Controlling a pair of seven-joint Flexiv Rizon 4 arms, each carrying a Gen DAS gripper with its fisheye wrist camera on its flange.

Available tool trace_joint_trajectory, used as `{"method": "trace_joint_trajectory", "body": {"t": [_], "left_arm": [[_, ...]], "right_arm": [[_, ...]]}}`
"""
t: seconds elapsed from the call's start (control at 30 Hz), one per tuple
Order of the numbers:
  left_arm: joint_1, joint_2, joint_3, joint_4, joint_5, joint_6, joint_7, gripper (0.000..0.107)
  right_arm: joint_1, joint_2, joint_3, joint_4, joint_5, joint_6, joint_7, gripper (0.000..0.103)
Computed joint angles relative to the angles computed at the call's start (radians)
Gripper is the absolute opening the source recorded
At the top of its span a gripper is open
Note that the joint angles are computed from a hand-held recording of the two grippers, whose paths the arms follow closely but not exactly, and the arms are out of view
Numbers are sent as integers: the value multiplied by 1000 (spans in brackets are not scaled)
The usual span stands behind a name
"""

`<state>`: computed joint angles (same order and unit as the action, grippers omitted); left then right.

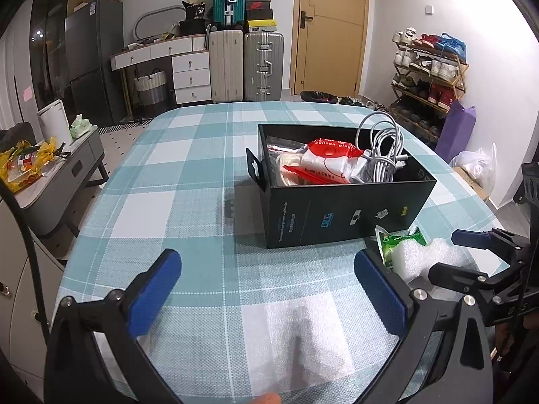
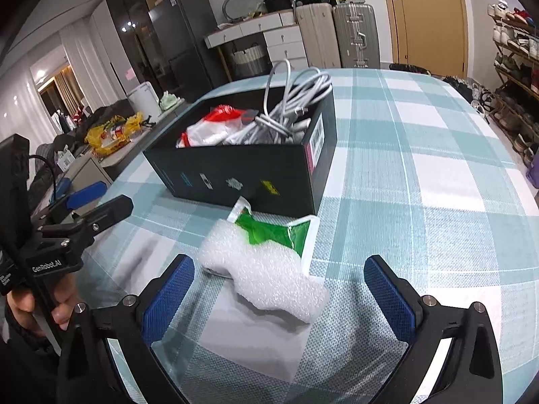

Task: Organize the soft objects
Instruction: 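Grasp the white foam piece with the right gripper and lift it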

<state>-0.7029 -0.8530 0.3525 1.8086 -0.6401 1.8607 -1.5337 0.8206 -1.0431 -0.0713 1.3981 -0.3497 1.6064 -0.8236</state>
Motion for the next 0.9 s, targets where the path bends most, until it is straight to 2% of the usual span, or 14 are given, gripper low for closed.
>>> {"method": "trace_joint_trajectory", "body": {"t": [0.17, 0.53, 0.57, 0.63, 0.77, 0.83, 0.9], "left_arm": [[-7, -8, 10, -9, 6, -19, -1, 103], [-29, -19, 59, -27, 76, -70, -60, 103], [-29, -19, 60, -27, 83, -70, -66, 103], [-28, -19, 62, -28, 92, -74, -78, 103], [-35, -21, 76, -32, 111, -83, -98, 103], [-30, -18, 73, -32, 123, -82, -106, 103], [-30, -18, 75, -32, 131, -83, -113, 103]], "right_arm": [[-4, -4, 12, -14, -14, -48, -6, 102], [58, -8, -75, 1, -49, -24, 9, 100], [64, -8, -84, 4, -51, -17, 9, 98], [74, -7, -99, 7, -54, -11, 4, 88], [69, -9, -90, 1, -65, -23, -14, 75], [58, -7, -74, -1, -77, -35, -36, 58], [59, -3, -73, 4, -84, -39, -48, 51]]}}
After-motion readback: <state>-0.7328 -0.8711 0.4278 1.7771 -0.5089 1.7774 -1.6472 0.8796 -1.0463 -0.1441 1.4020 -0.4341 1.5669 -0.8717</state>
